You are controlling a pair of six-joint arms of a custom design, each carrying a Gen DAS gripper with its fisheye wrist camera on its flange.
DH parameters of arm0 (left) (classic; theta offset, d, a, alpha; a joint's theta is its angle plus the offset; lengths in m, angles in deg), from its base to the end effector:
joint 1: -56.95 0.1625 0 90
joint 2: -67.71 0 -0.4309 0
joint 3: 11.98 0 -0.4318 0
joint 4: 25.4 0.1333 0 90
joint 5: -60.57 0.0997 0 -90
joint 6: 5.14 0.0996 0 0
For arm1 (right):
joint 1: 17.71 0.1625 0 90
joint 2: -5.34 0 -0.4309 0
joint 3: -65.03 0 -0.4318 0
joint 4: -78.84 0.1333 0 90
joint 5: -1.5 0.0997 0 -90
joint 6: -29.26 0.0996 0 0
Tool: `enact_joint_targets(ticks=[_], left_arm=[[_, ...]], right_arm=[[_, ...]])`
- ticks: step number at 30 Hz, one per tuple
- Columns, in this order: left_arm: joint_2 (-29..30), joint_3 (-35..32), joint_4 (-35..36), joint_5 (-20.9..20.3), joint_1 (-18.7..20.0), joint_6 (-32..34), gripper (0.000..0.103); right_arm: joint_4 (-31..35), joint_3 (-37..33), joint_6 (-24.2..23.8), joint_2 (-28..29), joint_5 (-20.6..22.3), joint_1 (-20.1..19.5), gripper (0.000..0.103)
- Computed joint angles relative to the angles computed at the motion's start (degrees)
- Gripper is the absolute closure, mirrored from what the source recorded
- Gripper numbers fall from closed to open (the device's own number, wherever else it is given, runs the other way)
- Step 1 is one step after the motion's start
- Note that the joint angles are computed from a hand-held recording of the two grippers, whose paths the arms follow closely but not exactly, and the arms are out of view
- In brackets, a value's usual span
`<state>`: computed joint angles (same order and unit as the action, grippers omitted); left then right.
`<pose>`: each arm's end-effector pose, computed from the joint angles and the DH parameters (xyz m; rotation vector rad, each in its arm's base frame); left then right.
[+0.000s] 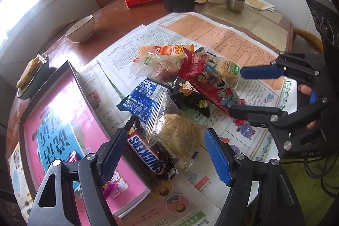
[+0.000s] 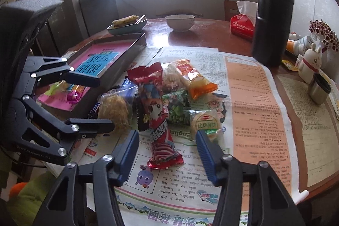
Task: Organize snacks
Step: 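Grasp the red candy packet with the right gripper while the left grasps the clear meat floss bag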
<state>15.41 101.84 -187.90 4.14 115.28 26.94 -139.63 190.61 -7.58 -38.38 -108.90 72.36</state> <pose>-0.1458 -0.5952 0.0614 1.2814 2.2004 -0.2419 0.0992 -0.5088 0.0412 0.5899 -2.3618 0.8544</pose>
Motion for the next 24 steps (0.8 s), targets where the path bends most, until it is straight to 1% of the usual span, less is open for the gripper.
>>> enact_joint_targets(ticks=[3, 6, 8, 9, 11, 15, 19, 21, 24], left_arm=[[0.47, -0.54, 1.14, -0.76, 0.17, 0.53, 0.026], [1.07, -0.72, 1.58, -0.36, 0.0, 1.08, 0.026], [1.59, -0.98, 1.83, -0.15, -0.07, 1.07, 0.026], [1.73, -1.09, 2.09, -0.21, -0.05, 1.02, 0.026], [1.98, -1.27, 2.25, -0.32, 0.0, 0.8, 0.026], [2.57, -1.78, 2.87, -0.32, 0.19, -0.03, 0.026], [3.36, -2.1, 3.04, 0.23, 0.1, -0.63, 0.026], [3.72, -1.91, 1.97, 0.8, -0.01, -0.41, 0.026], [3.96, -1.4, 0.71, 1.24, -0.31, -0.04, 0.032]], right_arm=[[-0.38, -0.37, -1.13, 0.76, 0.29, -0.04, 0.051], [0.5, -0.86, -1.76, 1.09, 0.91, -0.22, 0.058], [0.99, -1.26, -2.33, 1.43, 1.35, -0.43, 0.066], [1.66, -1.67, -2.53, 1.76, 0.96, -0.47, 0.067], [1.9, -2.04, -2.77, 2.17, 0.71, -0.62, 0.077], [3.2, -1.65, -1.46, 1.22, 3.32, -1.68, 0.077], [3.03, -1.33, -0.3, 0.55, 4.48, -2.26, 0.077], [2.99, -1.1, 0.29, 0.15, 5.21, -2.51, 0.077], [2.71, -0.71, 0.8, -0.33, 6.09, -2.72, 0.077]])
